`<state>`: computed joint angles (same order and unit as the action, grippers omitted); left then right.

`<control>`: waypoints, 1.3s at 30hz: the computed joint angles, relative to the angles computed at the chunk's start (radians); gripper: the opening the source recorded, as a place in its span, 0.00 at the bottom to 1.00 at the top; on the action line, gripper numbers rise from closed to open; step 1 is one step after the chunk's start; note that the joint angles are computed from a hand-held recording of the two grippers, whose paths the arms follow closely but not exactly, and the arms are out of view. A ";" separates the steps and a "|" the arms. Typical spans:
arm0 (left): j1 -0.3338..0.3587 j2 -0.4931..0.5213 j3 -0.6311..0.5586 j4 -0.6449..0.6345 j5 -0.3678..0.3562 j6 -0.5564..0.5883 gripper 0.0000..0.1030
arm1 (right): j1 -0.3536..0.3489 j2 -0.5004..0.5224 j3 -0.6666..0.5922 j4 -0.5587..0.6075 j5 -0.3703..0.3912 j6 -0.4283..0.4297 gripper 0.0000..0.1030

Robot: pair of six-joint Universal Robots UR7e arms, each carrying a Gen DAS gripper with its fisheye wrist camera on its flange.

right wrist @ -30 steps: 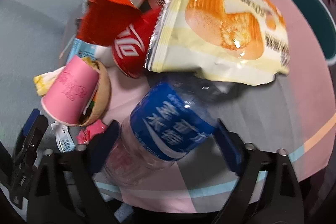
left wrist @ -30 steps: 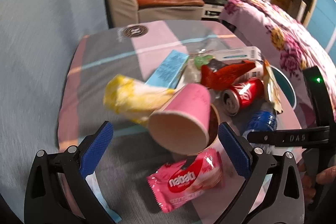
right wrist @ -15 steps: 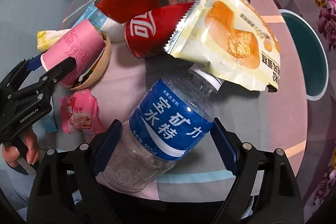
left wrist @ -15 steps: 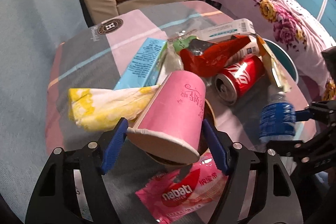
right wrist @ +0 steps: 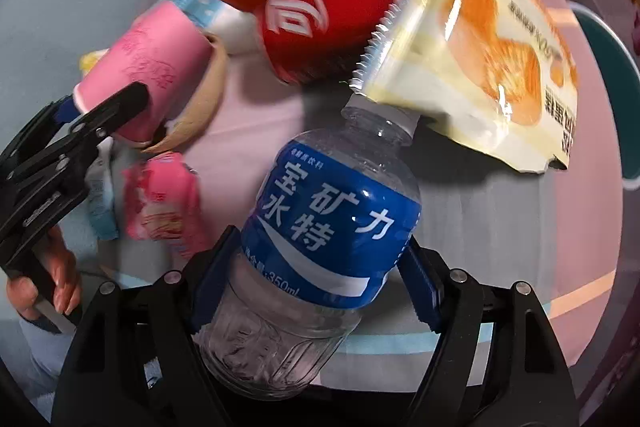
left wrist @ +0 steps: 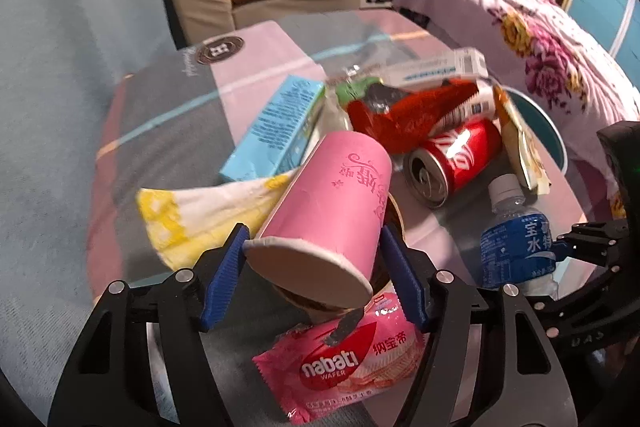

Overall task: Collect trash
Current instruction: 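Grasp the pink paper cup with the left tool while the right tool lifts the bottle, then carry the cup with the left tool while the right tool carries the bottle to the bin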

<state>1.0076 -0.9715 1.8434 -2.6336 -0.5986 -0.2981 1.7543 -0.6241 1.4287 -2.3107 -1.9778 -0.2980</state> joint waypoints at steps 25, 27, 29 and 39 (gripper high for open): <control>-0.093 -0.031 0.014 -0.103 0.022 -0.044 0.66 | 0.028 -0.177 -0.024 -0.154 0.138 -0.157 0.71; -0.095 -0.006 -0.008 -0.118 0.001 -0.020 0.66 | 0.010 -0.175 -0.028 -0.190 0.102 -0.150 0.71; -0.095 0.033 -0.046 -0.131 -0.024 0.010 0.66 | -0.008 -0.173 -0.041 -0.206 0.078 -0.138 0.71; -0.076 0.295 -0.366 -0.035 -0.117 0.125 0.66 | -0.116 -0.154 -0.127 -0.273 -0.007 -0.159 0.71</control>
